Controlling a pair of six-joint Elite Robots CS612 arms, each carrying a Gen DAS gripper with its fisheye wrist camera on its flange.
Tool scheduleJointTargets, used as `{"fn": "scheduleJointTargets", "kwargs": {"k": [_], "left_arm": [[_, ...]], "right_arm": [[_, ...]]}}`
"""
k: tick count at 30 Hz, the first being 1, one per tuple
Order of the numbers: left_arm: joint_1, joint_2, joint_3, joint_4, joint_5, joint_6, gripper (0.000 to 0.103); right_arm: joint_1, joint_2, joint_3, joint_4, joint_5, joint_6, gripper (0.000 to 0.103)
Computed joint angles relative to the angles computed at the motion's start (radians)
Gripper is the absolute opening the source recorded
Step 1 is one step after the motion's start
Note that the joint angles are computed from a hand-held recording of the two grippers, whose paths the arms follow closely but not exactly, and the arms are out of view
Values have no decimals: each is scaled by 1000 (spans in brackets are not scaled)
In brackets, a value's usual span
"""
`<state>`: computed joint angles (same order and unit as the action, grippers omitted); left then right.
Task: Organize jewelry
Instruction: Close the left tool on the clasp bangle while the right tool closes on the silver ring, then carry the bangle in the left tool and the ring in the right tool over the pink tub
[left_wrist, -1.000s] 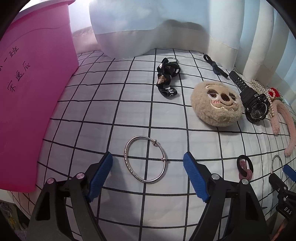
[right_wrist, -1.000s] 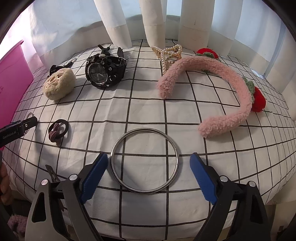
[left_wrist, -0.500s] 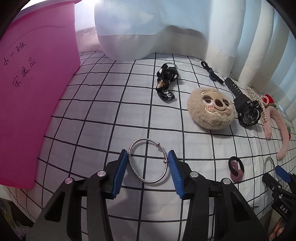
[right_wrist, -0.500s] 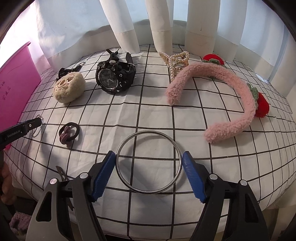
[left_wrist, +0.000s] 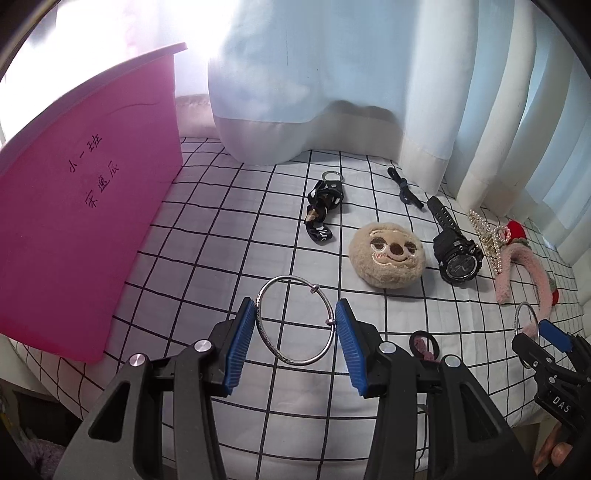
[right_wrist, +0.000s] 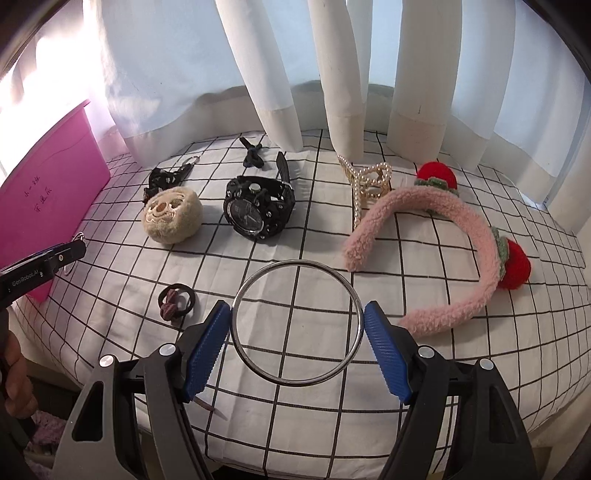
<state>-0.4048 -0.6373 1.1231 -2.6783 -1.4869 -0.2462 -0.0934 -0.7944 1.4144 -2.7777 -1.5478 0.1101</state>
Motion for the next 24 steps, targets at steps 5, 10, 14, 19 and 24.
{"fn": "scheduleJointTargets", "kwargs": {"k": [5, 10, 14, 19, 24], "left_arm": [[-7, -32, 23, -37, 20, -35, 44], [-10, -66, 42, -76, 58, -66, 44], [-6, -93, 54, -102, 89, -95, 44], [1, -121, 62, -142, 145, -120, 44], [17, -136, 48, -158, 211, -142, 44]], "right_arm": [[-4, -6, -31, -17, 42, -51, 72], [-1, 0, -83, -34, 92, -102, 72], [7, 13, -140, -43, 142, -138, 72], [21, 51, -245, -33, 219, -171, 72], [44, 108, -382, -4, 305, -212, 72]]}}
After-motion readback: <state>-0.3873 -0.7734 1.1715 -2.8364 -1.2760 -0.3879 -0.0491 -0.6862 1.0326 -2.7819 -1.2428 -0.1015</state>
